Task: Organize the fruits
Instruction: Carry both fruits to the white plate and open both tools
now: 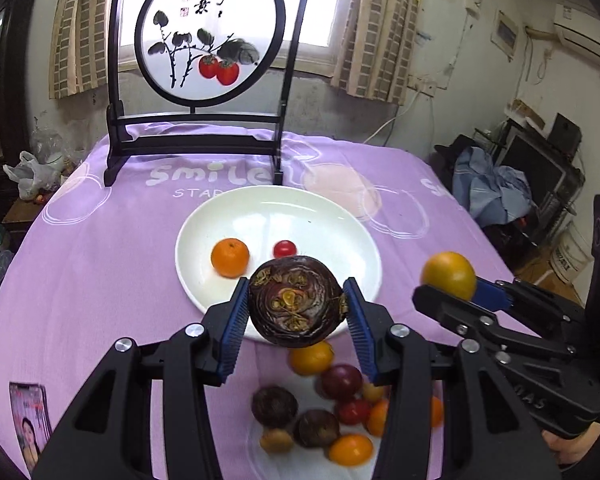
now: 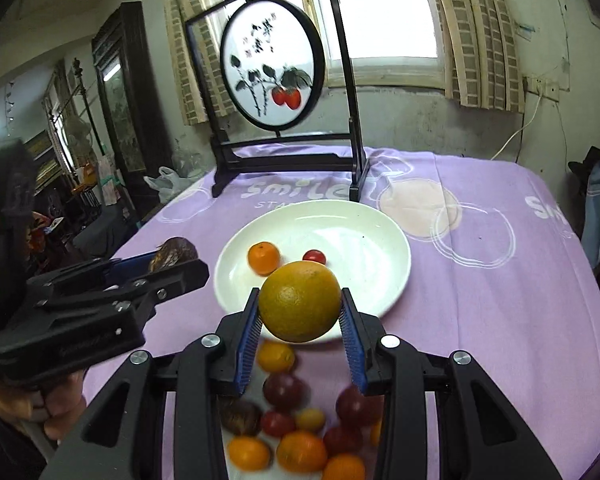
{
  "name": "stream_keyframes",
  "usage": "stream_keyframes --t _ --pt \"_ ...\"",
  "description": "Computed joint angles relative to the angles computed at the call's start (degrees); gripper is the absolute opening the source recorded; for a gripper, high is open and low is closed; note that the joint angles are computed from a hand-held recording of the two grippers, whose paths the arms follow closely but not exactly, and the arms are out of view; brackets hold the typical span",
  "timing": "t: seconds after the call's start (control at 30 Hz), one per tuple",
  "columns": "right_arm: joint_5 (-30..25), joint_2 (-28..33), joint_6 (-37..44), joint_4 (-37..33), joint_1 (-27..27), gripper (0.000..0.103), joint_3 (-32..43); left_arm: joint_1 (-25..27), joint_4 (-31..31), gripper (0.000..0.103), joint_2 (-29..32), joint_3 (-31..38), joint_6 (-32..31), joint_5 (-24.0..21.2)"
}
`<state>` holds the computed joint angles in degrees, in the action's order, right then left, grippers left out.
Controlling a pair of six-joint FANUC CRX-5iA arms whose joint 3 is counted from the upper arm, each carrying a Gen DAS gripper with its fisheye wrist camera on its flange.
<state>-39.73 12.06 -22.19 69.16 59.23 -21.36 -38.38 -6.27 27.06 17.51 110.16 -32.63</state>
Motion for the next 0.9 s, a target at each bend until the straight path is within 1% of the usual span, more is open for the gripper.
stream_keyframes --t 0.03,0.1,0.17,0.27,0.33,0.37,0.4,0.43,0.47,0.5,0.53,0.6,0.63,0.67,0.7,0.77,0.83,0.9 --pt "1.1 1.5 1.3 -1.7 -1.2 0.038 1.4 0.2 -0.9 0.046 1.7 2.0 1.3 -1.4" --pt "2.9 3.7 2.6 -4.7 -3.0 0.038 3.3 1.6 1.8 0.046 4.5 3.5 1.3 -1.9" --pt "5.2 5.8 1.8 -5.8 -4.8 0.038 4.2 2.6 4.1 0.046 7.3 5.1 1.0 -3.1" --pt "7.4 8.1 2.0 -7.6 -5.9 0.038 5.1 3.4 3.4 0.046 10.9 8.6 1.5 -6.1" --pt "8.5 9.1 3.5 -9.4 -6.2 0.039 5.8 4.0 5.4 0.046 12.0 8.4 0.8 -6.0" --pt "9.3 9.2 2.9 -8.8 -6.6 0.042 5.6 4.3 6.6 0.046 12.3 8.1 -0.2 -5.3" --pt "10.0 9.2 3.2 -8.8 -6.6 0.052 5.6 4.2 6.2 0.046 12.5 8.3 0.0 -5.1" --pt "10.4 9.2 4.5 -9.2 -6.5 0.057 5.7 3.9 5.0 0.046 12.9 9.0 1.0 -5.5" --pt "9.6 9.1 4.4 -8.3 -6.2 0.063 5.7 3.7 4.5 0.051 12.8 8.9 1.6 -5.0" --pt "8.0 9.1 4.0 -7.3 -5.7 0.063 5.8 3.6 4.0 0.058 12.6 8.5 2.0 -4.2" --pt "7.2 8.8 3.9 -7.2 -5.3 0.063 5.6 3.4 2.9 0.061 12.2 8.2 2.9 -3.6" --pt "8.8 7.5 2.2 -6.1 -5.7 0.063 4.3 2.9 -0.3 0.081 11.0 7.6 5.0 -3.1" --pt "9.2 6.6 1.0 -5.6 -5.7 0.063 3.4 2.5 -2.7 0.084 10.0 7.1 7.3 -2.8" --pt "8.7 6.1 0.8 -5.8 -5.5 0.064 3.2 2.1 -5.3 0.086 8.6 5.7 9.9 -1.3" --pt "8.0 5.8 1.0 -6.0 -5.2 0.067 3.1 1.9 -6.8 0.089 7.3 4.5 11.3 -0.2" --pt "6.9 5.0 2.2 -6.4 -4.4 0.070 3.2 1.4 -9.9 0.093 5.3 3.1 13.7 0.7" --pt "5.8 4.4 4.6 -6.7 -3.4 0.070 3.5 1.3 -10.5 0.093 3.8 1.6 14.3 1.8" --pt "4.1 3.9 7.0 -6.9 -2.1 0.070 3.8 1.6 -8.4 0.095 2.7 0.0 12.4 2.7"
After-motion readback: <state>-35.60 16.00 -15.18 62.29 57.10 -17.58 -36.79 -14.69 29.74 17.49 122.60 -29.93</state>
